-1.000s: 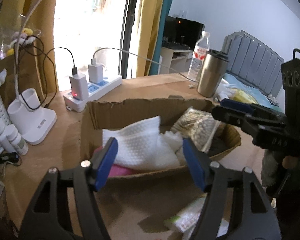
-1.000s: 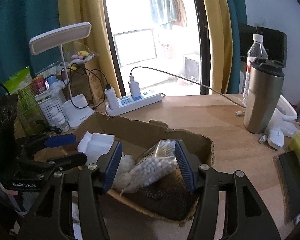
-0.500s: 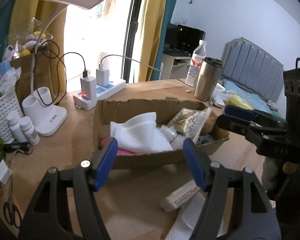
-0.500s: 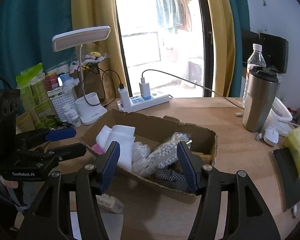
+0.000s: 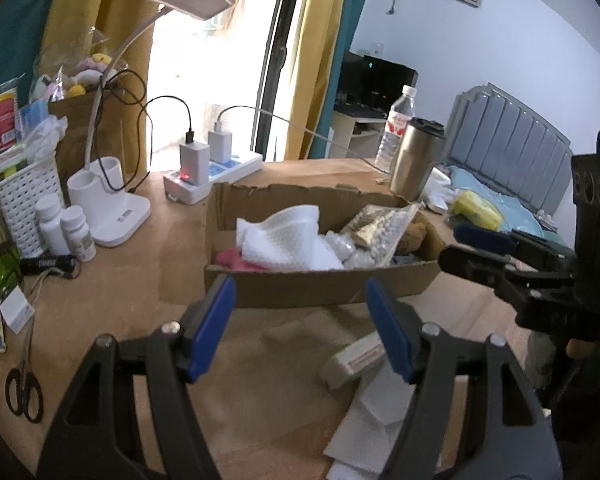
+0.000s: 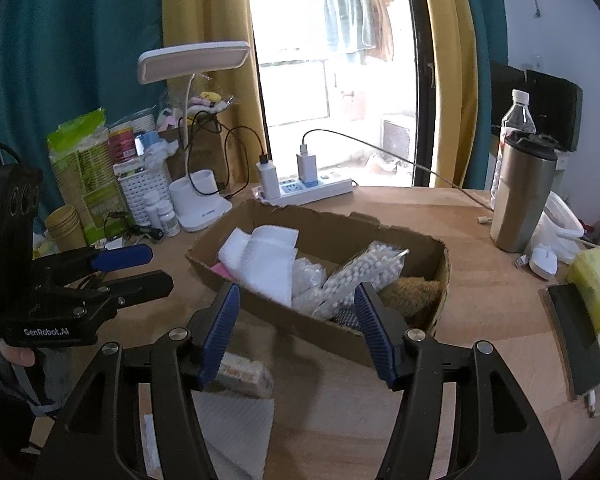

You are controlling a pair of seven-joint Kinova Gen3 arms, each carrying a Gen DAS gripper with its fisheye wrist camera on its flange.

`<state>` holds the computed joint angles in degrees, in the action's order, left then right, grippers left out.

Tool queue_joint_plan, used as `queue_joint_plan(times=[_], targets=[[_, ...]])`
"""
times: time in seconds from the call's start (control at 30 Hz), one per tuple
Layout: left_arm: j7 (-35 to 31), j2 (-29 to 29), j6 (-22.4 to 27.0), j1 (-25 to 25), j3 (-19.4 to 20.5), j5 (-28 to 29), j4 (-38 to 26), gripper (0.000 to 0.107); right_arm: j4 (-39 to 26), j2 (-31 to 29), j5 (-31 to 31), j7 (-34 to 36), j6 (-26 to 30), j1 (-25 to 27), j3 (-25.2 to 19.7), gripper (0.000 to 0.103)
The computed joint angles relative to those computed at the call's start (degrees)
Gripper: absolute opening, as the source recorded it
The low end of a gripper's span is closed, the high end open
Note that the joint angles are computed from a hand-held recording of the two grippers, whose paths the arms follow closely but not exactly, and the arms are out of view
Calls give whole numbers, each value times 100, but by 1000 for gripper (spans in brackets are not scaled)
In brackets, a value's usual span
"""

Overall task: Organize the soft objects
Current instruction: 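Move both tools back to the desk and grasp the white towel with the right tool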

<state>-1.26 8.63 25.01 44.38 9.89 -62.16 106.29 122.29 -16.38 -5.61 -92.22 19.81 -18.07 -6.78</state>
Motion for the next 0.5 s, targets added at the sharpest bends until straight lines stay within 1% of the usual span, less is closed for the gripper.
queue_joint_plan(times=[0.07, 0.17, 0.2, 0.27, 0.37, 0.5], targets=[[83, -33, 30, 27, 5, -22, 59, 70, 19, -16, 28, -41, 69, 9, -72, 64], [205, -51, 82, 43, 41, -70, 122, 70, 30, 2, 110, -78, 218, 7, -194, 70], [245, -58, 104, 48, 59, -80, 145, 70, 41, 1, 117, -82, 240, -11, -206, 70], [293, -67, 146, 49, 98, -78, 182, 70, 57, 22, 96, -32, 329, -99, -188, 71], [223, -52, 263, 44, 170, 77, 192, 70, 71, 58, 77, 40, 490, -199, -203, 71], [355, -69, 396, 115, 208, 72, 260, 70, 157, 88, -145, 304, 624, -445, -73, 72]])
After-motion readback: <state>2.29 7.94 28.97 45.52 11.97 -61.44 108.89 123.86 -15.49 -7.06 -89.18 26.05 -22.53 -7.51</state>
